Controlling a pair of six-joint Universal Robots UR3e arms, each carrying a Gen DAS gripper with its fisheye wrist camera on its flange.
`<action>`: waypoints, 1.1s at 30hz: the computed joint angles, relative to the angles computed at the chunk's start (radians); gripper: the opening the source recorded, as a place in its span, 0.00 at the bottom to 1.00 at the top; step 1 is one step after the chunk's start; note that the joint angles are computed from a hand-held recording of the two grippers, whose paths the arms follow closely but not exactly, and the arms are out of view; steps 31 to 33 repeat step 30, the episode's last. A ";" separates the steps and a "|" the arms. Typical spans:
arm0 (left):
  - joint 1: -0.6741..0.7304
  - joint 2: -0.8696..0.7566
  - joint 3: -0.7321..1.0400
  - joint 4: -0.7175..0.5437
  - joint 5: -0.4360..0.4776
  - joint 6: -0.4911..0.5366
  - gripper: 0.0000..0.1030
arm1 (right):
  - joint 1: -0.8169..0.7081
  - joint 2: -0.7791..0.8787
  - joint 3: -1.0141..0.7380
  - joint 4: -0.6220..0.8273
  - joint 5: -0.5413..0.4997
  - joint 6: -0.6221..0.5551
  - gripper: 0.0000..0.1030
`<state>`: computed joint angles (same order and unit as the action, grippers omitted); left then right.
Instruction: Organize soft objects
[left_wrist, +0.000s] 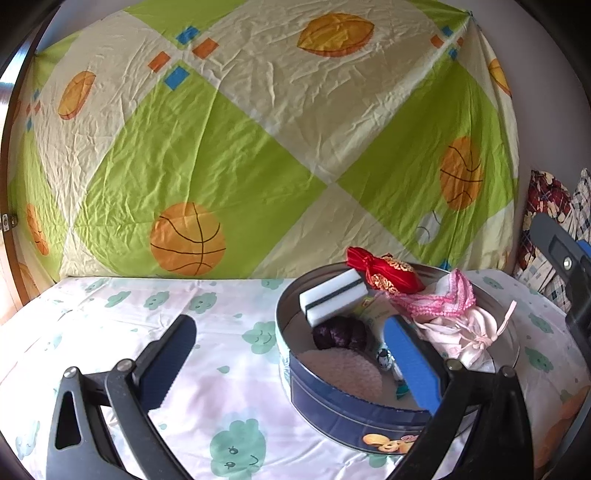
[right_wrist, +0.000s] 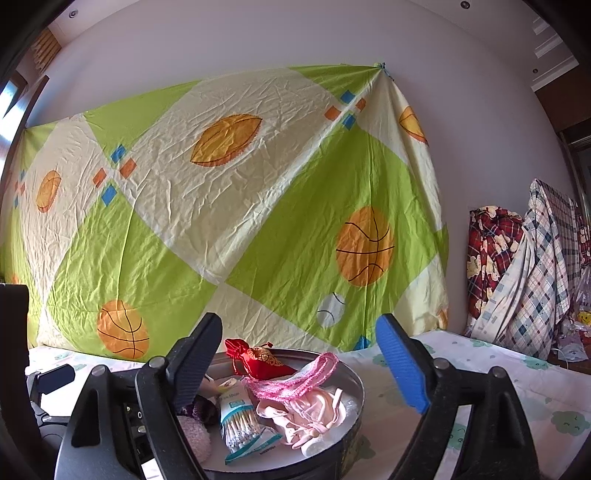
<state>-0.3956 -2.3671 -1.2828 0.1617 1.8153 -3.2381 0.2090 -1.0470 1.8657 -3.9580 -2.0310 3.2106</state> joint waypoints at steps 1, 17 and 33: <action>0.000 0.000 -0.001 0.003 0.001 0.000 1.00 | 0.001 0.000 0.000 -0.003 -0.002 -0.001 0.85; -0.011 -0.002 -0.001 0.010 0.028 0.002 1.00 | 0.008 0.006 0.000 -0.029 -0.024 -0.007 0.88; -0.005 0.002 -0.001 -0.007 0.025 -0.007 1.00 | 0.004 0.001 0.010 -0.024 -0.043 0.005 0.88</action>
